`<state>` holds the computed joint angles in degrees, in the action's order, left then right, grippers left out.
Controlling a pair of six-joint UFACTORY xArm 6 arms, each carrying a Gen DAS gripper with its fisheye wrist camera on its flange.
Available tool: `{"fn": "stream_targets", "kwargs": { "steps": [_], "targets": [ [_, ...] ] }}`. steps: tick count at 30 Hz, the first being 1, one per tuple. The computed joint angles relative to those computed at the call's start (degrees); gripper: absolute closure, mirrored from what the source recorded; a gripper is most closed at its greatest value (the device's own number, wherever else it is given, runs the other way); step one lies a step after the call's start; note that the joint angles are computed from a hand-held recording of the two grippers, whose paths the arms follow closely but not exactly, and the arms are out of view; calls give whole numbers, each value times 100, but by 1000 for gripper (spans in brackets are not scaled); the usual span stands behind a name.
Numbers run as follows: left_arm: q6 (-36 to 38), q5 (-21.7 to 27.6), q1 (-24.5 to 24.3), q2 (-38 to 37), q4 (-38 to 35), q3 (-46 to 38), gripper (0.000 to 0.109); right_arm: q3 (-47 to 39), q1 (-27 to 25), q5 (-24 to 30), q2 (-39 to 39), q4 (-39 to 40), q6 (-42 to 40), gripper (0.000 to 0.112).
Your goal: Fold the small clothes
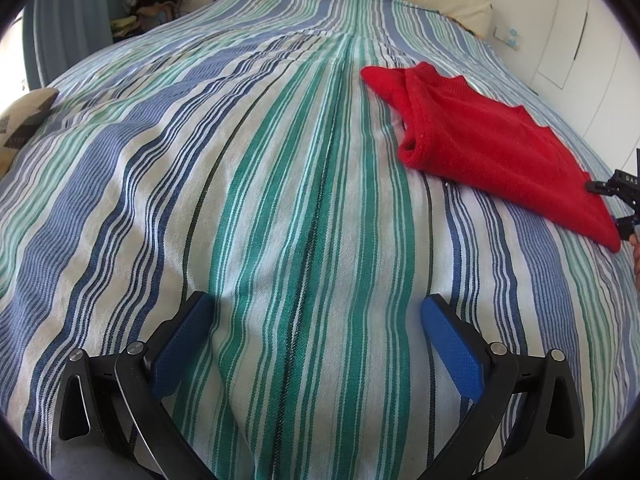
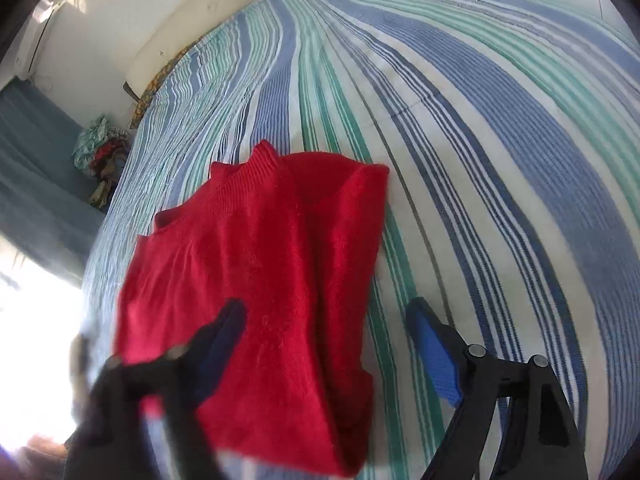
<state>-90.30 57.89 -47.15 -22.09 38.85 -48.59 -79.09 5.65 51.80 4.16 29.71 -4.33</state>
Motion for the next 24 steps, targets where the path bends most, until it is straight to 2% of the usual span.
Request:
{"fn": "stream_targets", "kwargs": {
  "steps": [1,2,3,6,11,16,21,22,24],
  "targets": [
    [-5,1,-4,-5,3,4,6,-53,76,30,96,-125,54,50],
    [-9,-13,3,-5,9,7,6,-78,173,-9,147,-491,159,90],
    [-25,-22,2,-15,15,19,6,-93,246,-99,152,-804,296,104],
    [-28,-46,11,-37,14,47,6,-396,372,12,156,-1155,913,104],
    [69,54,11,59,-34,-53,6,-1741,1126,422,452,-1388,937,104],
    [16,-9,12,9,-3,2,6,-3744,2180,1038,1741,-1363,1232,104],
    [-5,-13,5,2,8,11,6,-5169,3107,1508,3015,-2085,1559,103],
    [-5,-13,5,2,8,11,6,-5642,3186,1769,3395,-2044,1594,102],
    [-17,-28,5,-2,15,19,6,-6130,3230,2231,3843,-1707,1454,88]
  ]
}}
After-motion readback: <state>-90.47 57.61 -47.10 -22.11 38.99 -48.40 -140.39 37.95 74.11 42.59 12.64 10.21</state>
